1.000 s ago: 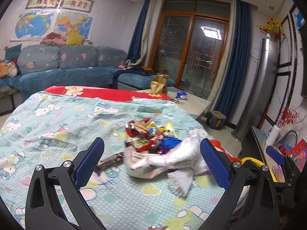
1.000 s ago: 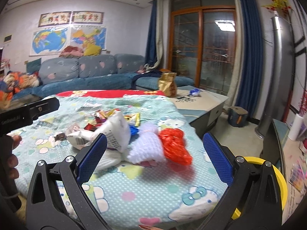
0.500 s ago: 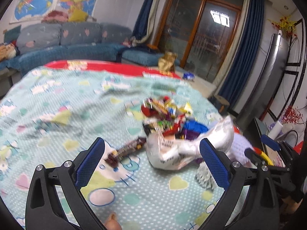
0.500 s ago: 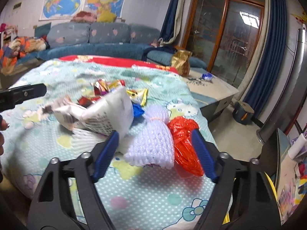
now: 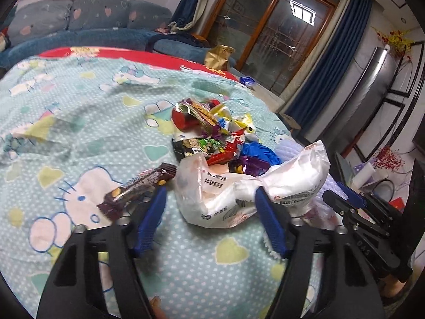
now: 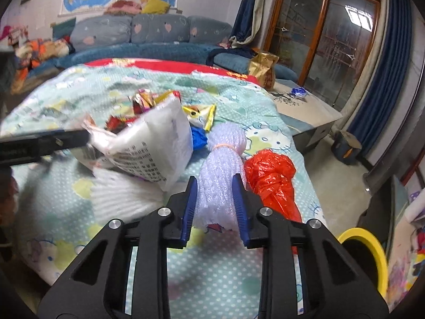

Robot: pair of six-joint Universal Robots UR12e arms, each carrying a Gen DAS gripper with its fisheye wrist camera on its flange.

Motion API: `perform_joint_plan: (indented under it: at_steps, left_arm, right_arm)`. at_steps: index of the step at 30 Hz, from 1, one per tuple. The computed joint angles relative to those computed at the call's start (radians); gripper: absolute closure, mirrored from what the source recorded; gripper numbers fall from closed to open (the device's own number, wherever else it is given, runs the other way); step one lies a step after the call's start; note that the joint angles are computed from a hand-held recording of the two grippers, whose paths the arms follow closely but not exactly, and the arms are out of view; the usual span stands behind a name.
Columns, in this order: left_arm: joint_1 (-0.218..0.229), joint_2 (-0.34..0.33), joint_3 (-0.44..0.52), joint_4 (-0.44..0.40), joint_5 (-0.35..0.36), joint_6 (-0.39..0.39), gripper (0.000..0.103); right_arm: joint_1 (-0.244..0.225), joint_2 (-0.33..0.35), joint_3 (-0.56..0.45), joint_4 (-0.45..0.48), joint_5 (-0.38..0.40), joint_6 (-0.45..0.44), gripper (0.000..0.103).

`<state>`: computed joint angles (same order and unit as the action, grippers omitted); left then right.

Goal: Collect trash
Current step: 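Grasp the white plastic bag with the left tool while the right tool grasps the white mesh net, then carry the white bag and mesh net to the yellow bin and release both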

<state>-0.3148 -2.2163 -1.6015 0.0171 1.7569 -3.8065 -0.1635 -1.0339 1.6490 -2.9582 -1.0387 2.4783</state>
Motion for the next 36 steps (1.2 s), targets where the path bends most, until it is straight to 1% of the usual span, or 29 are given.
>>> perform_joint_plan:
  at_steps: [1, 2, 6, 8, 10, 16, 20, 25, 31, 36]
  left_arm:
    - [0.004, -0.002, 0.0, 0.002, -0.017, -0.011, 0.053]
    - [0.004, -0.002, 0.0, 0.001, -0.022, -0.017, 0.059]
    - [0.007, -0.002, -0.005, 0.012, -0.035, -0.017, 0.066]
    - [0.004, -0.001, -0.007, 0.022, -0.026, -0.009, 0.072]
    - [-0.003, 0.004, -0.011, 0.034, -0.003, 0.011, 0.075]
    - [-0.02, 0.023, -0.019, 0.097, 0.049, 0.072, 0.076]
    - [-0.028, 0.038, -0.022, 0.13, 0.076, 0.088, 0.077]
    - [-0.037, 0.047, -0.014, 0.148, 0.068, 0.112, 0.076]
    - [-0.057, 0.039, 0.014, 0.137, 0.074, 0.156, 0.077]
    - [-0.072, 0.022, 0.046, 0.112, 0.067, 0.19, 0.077]
  right_arm:
    - [-0.004, -0.002, 0.0, 0.008, 0.015, 0.011, 0.084]
    - [-0.008, -0.003, -0.001, 0.013, 0.029, 0.023, 0.089]
    - [-0.024, -0.008, -0.008, 0.048, 0.095, 0.059, 0.09]
    - [-0.029, -0.011, -0.005, 0.051, 0.115, 0.07, 0.091]
    - [-0.032, -0.013, 0.0, 0.039, 0.131, 0.083, 0.091]
    - [-0.047, -0.026, 0.014, 0.002, 0.181, 0.119, 0.092]
    - [-0.06, -0.032, 0.017, -0.04, 0.206, 0.167, 0.092]
    - [-0.075, -0.031, 0.01, -0.085, 0.225, 0.229, 0.092]
    - [-0.095, -0.031, 0.006, -0.13, 0.23, 0.284, 0.092]
    - [-0.11, -0.029, 0.005, -0.161, 0.212, 0.322, 0.092]
